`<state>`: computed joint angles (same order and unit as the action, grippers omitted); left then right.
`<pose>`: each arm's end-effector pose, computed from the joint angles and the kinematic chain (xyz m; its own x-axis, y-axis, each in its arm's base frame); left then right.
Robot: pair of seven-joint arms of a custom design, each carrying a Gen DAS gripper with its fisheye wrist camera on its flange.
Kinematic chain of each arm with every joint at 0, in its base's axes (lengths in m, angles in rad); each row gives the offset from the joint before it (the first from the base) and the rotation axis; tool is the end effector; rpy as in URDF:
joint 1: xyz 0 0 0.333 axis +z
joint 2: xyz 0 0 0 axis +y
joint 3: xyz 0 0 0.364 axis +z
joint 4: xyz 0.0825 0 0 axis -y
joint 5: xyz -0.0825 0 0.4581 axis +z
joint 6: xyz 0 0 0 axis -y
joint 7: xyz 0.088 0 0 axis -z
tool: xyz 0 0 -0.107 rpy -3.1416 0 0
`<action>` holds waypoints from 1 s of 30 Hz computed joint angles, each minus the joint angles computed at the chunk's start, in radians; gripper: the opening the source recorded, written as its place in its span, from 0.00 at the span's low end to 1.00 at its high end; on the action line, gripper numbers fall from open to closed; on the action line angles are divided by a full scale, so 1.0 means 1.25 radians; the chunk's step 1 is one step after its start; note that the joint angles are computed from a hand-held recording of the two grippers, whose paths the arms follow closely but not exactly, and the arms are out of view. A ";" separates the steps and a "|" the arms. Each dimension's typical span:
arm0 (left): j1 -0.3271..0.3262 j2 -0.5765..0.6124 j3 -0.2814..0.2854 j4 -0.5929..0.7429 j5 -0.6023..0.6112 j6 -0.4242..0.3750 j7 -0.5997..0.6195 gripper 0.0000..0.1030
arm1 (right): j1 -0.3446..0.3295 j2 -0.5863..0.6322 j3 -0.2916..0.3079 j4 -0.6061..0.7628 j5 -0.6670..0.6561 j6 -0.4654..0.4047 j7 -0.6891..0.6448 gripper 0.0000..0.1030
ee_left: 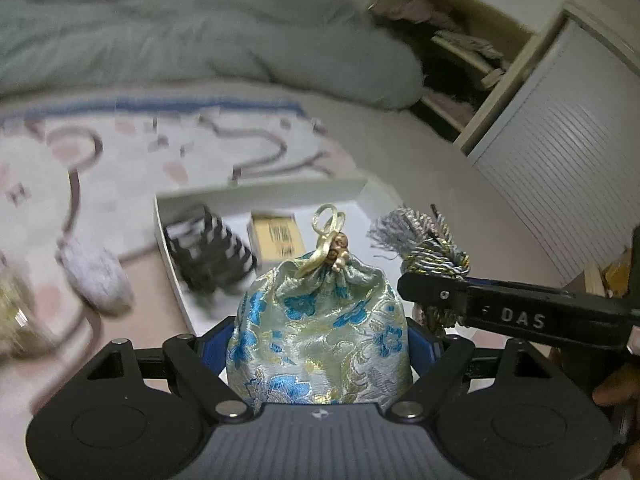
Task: Organize objects
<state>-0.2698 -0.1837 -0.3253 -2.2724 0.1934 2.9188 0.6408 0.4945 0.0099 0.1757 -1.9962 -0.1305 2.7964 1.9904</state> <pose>0.4797 -0.3498 0.5359 -0.0248 -0.9021 0.4307 -0.7550 -0.2655 -0.5995 0.5247 0.4231 0.5648 0.4089 -0.8945 -0.1805 -0.7008 -0.1812 -0.6900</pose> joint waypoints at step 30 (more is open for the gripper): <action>-0.034 0.040 0.023 0.061 0.013 -0.185 0.156 0.95 | 0.005 0.054 0.001 0.049 0.110 -0.127 -0.122 0.36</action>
<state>-0.3127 -0.1334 -0.2967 -2.1960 0.2100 2.6878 0.8359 0.5006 0.0770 0.1769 -1.9348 0.0068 2.6378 1.8376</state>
